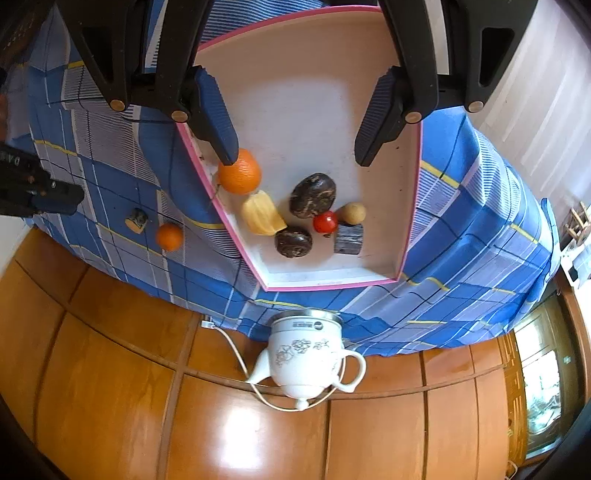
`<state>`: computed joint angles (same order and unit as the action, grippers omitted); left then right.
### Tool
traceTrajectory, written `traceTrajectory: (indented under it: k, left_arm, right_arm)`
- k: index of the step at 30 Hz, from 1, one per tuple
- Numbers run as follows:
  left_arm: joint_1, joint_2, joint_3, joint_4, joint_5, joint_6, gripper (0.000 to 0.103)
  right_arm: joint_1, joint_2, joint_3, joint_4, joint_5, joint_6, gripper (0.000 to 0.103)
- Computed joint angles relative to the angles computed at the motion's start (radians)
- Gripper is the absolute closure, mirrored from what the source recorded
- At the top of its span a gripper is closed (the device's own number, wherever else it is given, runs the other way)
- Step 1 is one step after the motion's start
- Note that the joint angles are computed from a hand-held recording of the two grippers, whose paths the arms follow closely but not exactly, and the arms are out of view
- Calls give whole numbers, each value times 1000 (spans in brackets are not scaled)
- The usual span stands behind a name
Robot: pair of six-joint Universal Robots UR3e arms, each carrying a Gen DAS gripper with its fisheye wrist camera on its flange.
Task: Organize fruits
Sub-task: 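Withdraw the right tool from the tray toward the cut chunk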
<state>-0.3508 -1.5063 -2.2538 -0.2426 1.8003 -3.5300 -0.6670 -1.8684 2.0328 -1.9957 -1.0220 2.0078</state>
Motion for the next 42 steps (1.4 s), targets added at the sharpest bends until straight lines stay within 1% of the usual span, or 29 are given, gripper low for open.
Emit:
traceTrajectory:
  k: [6,10,15,19,21,23,26,28,35,42]
  left_arm:
    - [-41,-49,59,-21,11,10,37]
    - [-66,-83,100,-35,18,18,37]
    - [-100,-130,163,-59,28,24,37]
    - [-124,-178,232,-86,35,41,37]
    - [-136,-209,277,-104,33,53,37]
    - [-140,-236,317,-121,21,67,37]
    - [-147,-278,379,-150,6,79,37]
    - [-149,-300,414,-172,-12,82,37]
    - [-144,-378,521,-248,-71,81,37]
    - [-140,-431,591,-282,-125,91,37]
  right_arm:
    - [-79,53,-41,-33,-6,-8,75]
    - [-106,121,-76,-88,-24,18,75]
    - [-146,237,-114,-187,-52,88,75]
    - [-177,326,-144,-230,-63,158,75]
    - [-175,356,-167,-240,-89,197,75]
    - [-180,366,-180,-241,-86,210,75]
    - [-187,383,-214,-199,-77,242,75]
    - [-184,379,-209,-213,-82,245,75]
    - [-179,369,-215,-192,-70,240,75]
    - [-173,367,-208,-202,-75,238,75]
